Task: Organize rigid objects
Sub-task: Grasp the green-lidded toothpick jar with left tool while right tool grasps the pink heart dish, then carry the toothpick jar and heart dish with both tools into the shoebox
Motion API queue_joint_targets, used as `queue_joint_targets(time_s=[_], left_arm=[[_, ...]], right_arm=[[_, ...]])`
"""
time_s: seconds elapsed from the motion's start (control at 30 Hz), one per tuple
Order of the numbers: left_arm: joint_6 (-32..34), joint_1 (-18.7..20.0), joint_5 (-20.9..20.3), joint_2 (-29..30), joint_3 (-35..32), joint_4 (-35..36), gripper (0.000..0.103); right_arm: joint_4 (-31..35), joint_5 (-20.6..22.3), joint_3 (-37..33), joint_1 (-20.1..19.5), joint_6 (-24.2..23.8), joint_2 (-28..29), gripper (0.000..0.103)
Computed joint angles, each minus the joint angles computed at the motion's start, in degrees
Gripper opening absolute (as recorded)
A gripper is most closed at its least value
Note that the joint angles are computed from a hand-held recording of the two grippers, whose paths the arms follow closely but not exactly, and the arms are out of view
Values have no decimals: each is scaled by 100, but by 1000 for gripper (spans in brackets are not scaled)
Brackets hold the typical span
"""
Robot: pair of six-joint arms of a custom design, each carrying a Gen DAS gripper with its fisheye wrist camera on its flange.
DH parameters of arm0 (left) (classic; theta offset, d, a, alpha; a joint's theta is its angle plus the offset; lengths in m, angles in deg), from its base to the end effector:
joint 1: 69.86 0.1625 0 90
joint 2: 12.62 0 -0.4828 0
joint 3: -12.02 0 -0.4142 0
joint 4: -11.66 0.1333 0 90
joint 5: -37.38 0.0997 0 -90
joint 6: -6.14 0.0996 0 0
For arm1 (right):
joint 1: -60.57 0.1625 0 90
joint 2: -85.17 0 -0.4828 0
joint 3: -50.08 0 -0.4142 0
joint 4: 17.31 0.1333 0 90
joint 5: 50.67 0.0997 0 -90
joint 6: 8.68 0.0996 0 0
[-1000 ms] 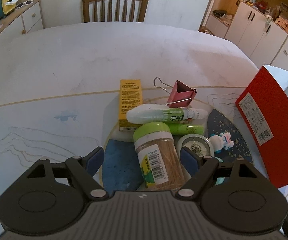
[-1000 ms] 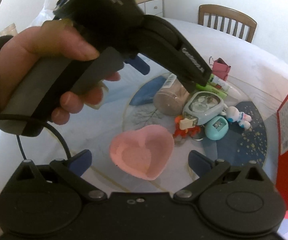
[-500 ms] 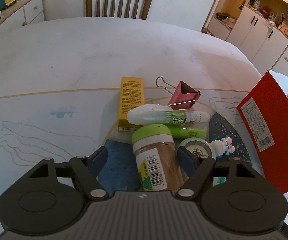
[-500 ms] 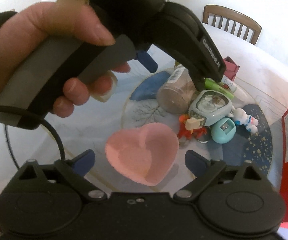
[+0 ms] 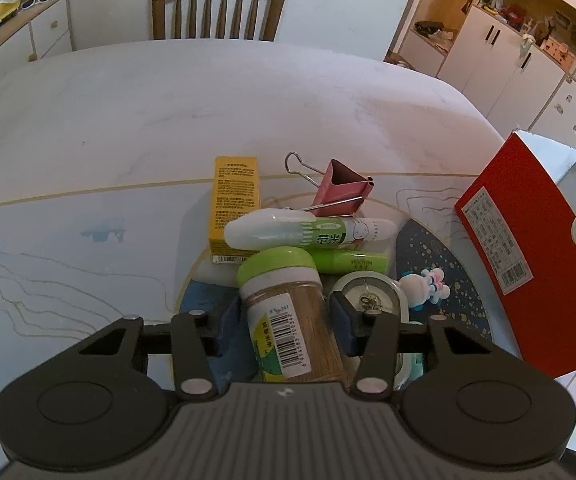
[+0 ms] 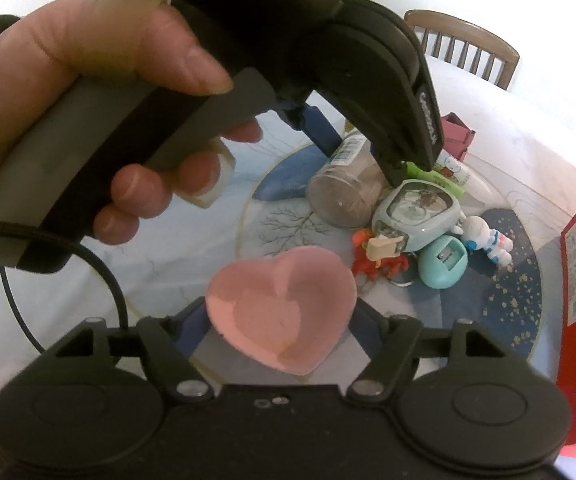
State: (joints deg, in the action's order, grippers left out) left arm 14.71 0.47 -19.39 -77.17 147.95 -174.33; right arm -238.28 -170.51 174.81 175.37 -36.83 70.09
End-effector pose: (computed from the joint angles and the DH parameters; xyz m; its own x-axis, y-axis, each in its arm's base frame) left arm 0.0204 -0.5012 0.1717 -0.8092 0.1935 -0.5547 0.4314 0.8366 -0.3375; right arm 0.2653 -0.3744 -0.1462 -0.5768 -0.5750 0.5802 -0.7518 0.6515 -0.1019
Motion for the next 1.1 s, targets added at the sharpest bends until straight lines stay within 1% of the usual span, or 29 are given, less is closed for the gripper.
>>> queue_joint_targets(time_s=[0.17, 0.3, 0.6, 0.77, 0.87, 0.97, 1.03, 1.1], left_arm=[[-51, -1, 56, -70, 56, 4, 48], [-155, 3, 71, -155, 149, -3, 48], [-320, -49, 19, -481, 391, 100, 47], [-467, -206, -4, -740, 517, 294, 46], [-513, -325, -33, -883, 562, 453, 45], [-556, -453, 68, -921, 615, 500, 44], [-630, -501, 18, -981, 630, 571, 44], [-699, -610, 16, -1048, 658, 646, 44]], right_arm=[[-134, 49, 107, 13, 39, -52, 73], [-306, 76, 277, 52, 202, -146, 73], [-771, -133, 700, 89, 613, -511, 73], [-996, -277, 932, 157, 780, -756, 73], [-1092, -338, 1035, 196, 740, -935, 73], [-1168, -418, 1152, 218, 730, -1146, 73], [-1216, -412, 1247, 202, 728, -1291, 73], [-1227, -511, 1320, 184, 677, -1442, 73]])
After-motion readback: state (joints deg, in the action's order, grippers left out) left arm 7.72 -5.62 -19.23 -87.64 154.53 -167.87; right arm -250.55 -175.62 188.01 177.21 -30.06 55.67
